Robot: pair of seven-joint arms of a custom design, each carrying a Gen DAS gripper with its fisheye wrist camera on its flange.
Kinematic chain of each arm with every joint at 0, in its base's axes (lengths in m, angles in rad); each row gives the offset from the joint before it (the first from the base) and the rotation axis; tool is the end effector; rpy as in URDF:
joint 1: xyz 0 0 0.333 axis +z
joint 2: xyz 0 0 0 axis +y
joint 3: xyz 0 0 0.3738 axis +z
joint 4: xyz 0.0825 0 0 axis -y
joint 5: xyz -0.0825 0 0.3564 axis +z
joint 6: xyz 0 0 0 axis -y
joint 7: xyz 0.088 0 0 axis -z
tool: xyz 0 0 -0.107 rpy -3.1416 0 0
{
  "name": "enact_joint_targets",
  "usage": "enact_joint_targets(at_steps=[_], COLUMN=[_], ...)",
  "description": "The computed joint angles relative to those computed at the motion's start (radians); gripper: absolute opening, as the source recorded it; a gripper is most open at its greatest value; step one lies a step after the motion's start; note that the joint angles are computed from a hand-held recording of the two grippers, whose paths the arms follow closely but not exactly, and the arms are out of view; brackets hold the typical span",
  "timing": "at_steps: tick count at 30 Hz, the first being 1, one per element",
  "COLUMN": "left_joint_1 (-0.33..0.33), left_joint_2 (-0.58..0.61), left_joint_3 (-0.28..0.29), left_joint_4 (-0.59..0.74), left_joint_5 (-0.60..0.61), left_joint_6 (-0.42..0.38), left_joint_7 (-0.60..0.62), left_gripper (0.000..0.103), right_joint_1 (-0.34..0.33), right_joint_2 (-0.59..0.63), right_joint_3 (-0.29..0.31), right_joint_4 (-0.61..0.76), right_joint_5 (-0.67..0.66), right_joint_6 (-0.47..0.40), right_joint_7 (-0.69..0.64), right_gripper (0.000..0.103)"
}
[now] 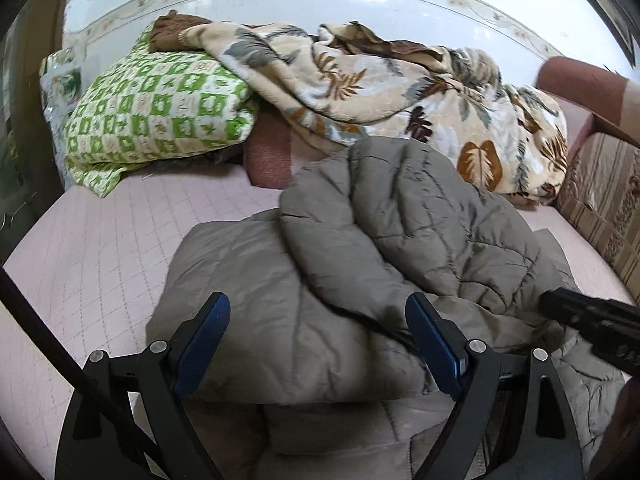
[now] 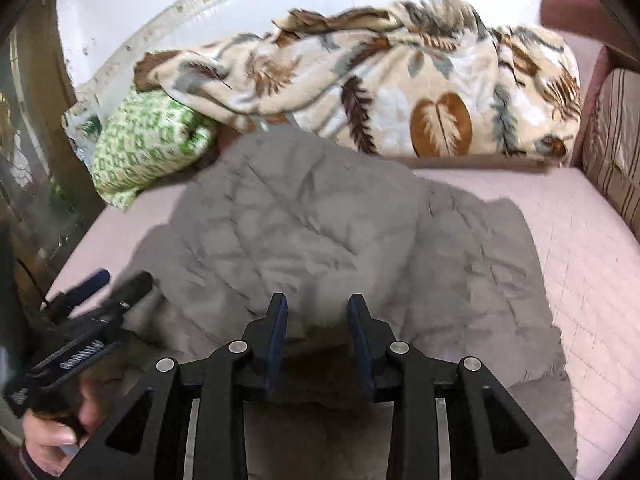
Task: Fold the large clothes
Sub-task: 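Lay the flipped jacket flat with the right tool and release the hood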
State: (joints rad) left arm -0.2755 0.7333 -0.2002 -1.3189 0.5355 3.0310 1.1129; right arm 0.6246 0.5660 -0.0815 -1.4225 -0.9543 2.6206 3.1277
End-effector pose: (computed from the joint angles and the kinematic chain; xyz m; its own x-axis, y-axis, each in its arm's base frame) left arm 0.7183 -0.3464 0.4794 -0.4055 -0.9132 0.0401 -0.5064 0.1880 -0.8416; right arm 0.6315 0.4225 0.4920 -0.1721 -0.9612 -0.2156 -0.5702 0.2757 -0.7739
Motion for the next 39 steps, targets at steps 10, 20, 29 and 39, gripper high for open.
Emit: enact_joint_targets(at_steps=[10, 20, 29, 39], left_joint_1=[-0.058, 0.025, -0.041, -0.079], left_joint_2=[0.077, 0.016, 0.135, 0.135], left_joint_3=[0.031, -0.048, -0.036, 0.028], left_joint_4=[0.141, 0.002, 0.226, 0.219], left_joint_5=[-0.021, -0.072, -0.101, -0.079], left_joint_6=[-0.244, 0.027, -0.246, -0.228], left_joint_7=[0.094, 0.083, 0.136, 0.118], left_gripper=[0.089, 0.089, 0.089, 0.091], right_joint_1=[-0.058, 0.030, -0.011, -0.037], right_joint_2=[0.057, -0.002, 0.051, 0.092], right_joint_3=[0.049, -0.038, 0.010, 0.018], right_joint_4=[0.013, -0.007, 0.037, 0.046], right_joint_5=[0.190, 0.069, 0.007, 0.152], right_joint_6=[0.013, -0.030, -0.007, 0.038], right_joint_7=[-0.131, -0.030, -0.030, -0.127], right_gripper=[0.037, 0.039, 0.041, 0.043])
